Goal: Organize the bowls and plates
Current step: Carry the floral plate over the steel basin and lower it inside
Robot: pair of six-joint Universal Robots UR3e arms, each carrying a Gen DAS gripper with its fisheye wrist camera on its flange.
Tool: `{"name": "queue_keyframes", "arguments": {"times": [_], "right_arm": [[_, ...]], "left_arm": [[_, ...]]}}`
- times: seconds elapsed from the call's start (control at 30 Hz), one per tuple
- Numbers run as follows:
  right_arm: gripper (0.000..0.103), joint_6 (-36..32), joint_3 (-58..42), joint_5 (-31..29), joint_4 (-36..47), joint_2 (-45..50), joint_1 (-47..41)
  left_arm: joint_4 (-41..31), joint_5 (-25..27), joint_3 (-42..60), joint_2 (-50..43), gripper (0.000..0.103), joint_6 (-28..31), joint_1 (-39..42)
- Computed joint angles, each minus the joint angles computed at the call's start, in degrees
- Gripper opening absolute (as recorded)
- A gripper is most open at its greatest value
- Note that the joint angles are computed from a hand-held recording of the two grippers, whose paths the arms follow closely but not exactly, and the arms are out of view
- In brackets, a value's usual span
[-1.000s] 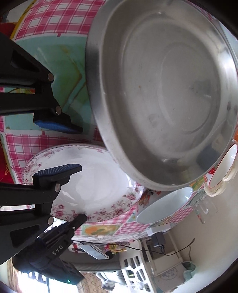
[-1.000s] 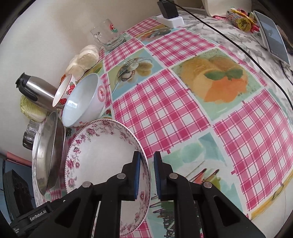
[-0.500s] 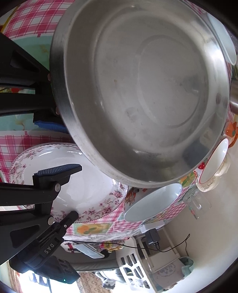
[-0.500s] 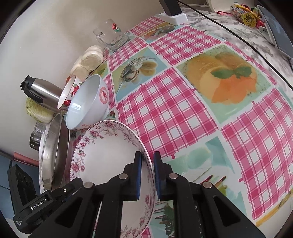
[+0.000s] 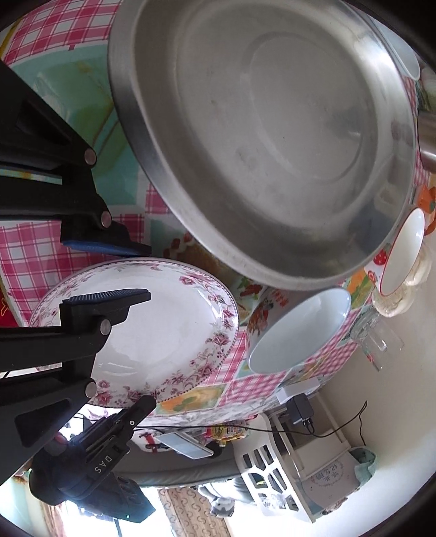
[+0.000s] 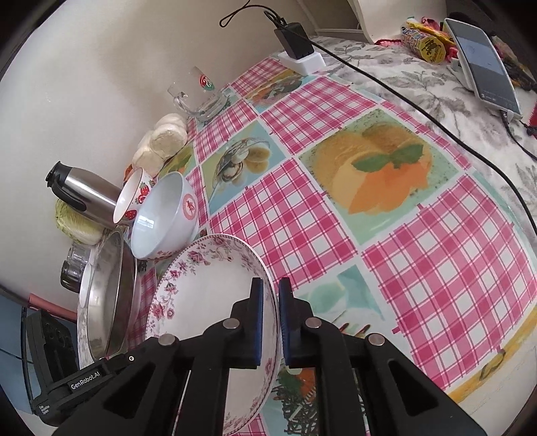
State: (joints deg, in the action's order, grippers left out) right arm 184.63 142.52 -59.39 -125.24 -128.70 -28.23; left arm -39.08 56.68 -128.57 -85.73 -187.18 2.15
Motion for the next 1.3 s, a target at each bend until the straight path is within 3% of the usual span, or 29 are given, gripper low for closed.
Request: {"name": "queue_keyframes", "arguments": {"times": [0.3, 0.53, 0.8, 0.97, 1.13, 1.3], "right_arm": [[0.009, -5.4, -0.4, 3.2, 12.1, -11.6, -7.6], [0.009, -7.1, -2.1, 6.8, 17.9, -17.9, -11.1], [0.009, 3.0, -5.6, 4.1, 3.0, -9.8, -1.3], [0.009, 10.0, -10.9, -2.5, -8.9, 0.9, 10.0], [0.009, 15.3, -18.5, -8.7, -16.7, 12.5, 20.4], [0.009, 18.8, -27.1, -14.0, -21.5, 24.1, 30.3]], "left_arm": [[0.1, -1.1, 1.0, 2.2, 0.021, 1.1, -1.1], [4.1, -3.8, -1.1, 7.3, 0.021, 1.0, 1.0], [3.9, -5.6, -2.4, 13.3, 0.021, 3.6, 5.8], [1.2, -9.1, -3.3, 16.6, 0.021, 5.5, 11.6], [-5.4, -13.9, -4.7, 21.6, 0.021, 10.7, 20.3], [-10.2, -14.7, -5.2, 24.7, 0.021, 17.2, 27.6]]}}
